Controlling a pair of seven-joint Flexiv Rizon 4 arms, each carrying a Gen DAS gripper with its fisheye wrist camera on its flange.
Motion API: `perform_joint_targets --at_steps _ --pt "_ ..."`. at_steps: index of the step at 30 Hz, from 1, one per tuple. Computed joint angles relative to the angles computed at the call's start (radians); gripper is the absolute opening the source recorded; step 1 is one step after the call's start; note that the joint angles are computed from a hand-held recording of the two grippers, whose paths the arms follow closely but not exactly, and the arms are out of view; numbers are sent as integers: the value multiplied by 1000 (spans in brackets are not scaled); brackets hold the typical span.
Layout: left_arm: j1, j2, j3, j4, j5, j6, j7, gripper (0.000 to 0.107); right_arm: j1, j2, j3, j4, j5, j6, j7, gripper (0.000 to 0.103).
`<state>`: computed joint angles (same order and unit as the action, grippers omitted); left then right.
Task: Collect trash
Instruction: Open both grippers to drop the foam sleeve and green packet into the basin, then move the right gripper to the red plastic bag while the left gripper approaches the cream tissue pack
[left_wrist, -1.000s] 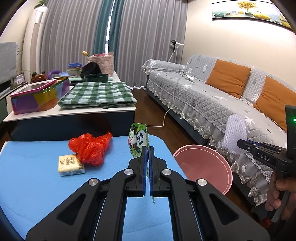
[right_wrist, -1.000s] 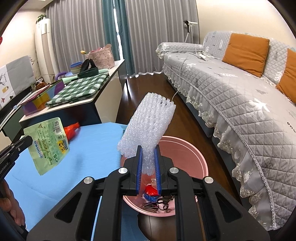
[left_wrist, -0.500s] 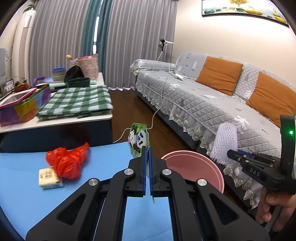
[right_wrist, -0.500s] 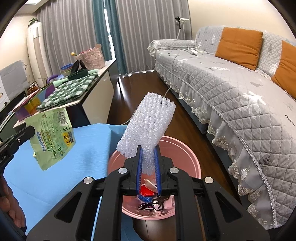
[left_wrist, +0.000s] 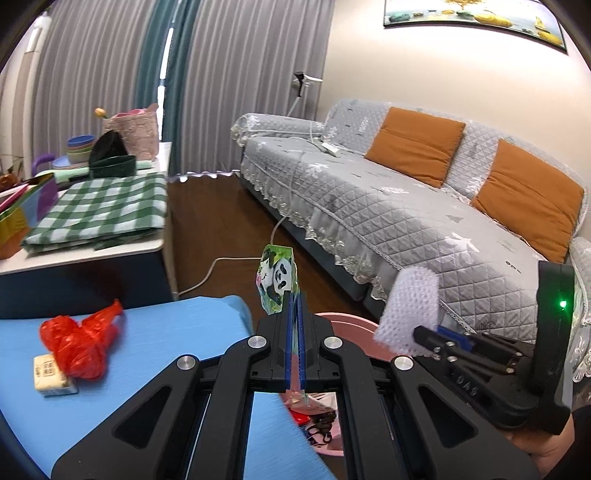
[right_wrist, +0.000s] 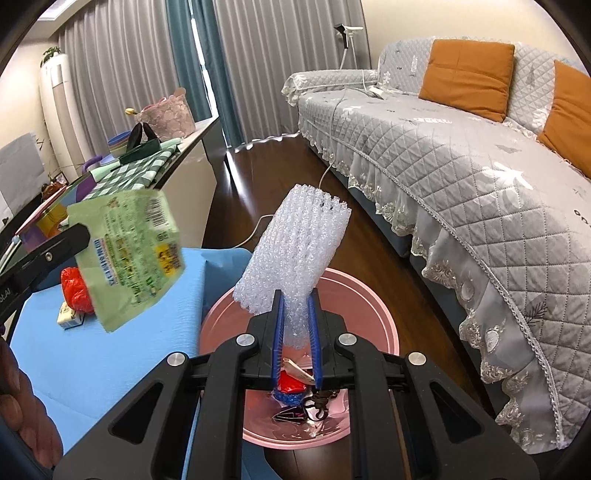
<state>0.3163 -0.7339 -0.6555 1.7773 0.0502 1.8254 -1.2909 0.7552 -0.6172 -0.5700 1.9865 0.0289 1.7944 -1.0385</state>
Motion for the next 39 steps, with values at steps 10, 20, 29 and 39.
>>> perform_joint_targets --at_steps 10,20,29,39 --pt "-6 -59 -59 -56 -44 -98 69 5 -23 -6 8 -11 -29 -55 45 47" --pt "64 -25 -105 40 -66 -55 82 19 0 7 -24 11 -49 -36 85 56" --pt "221 45 -135 187 7 11 -11 21 77 13 -47 9 -34 -8 62 56" --pt "317 135 8 290 84 113 -172 53 121 -2 14 -52 -24 22 -15 48"
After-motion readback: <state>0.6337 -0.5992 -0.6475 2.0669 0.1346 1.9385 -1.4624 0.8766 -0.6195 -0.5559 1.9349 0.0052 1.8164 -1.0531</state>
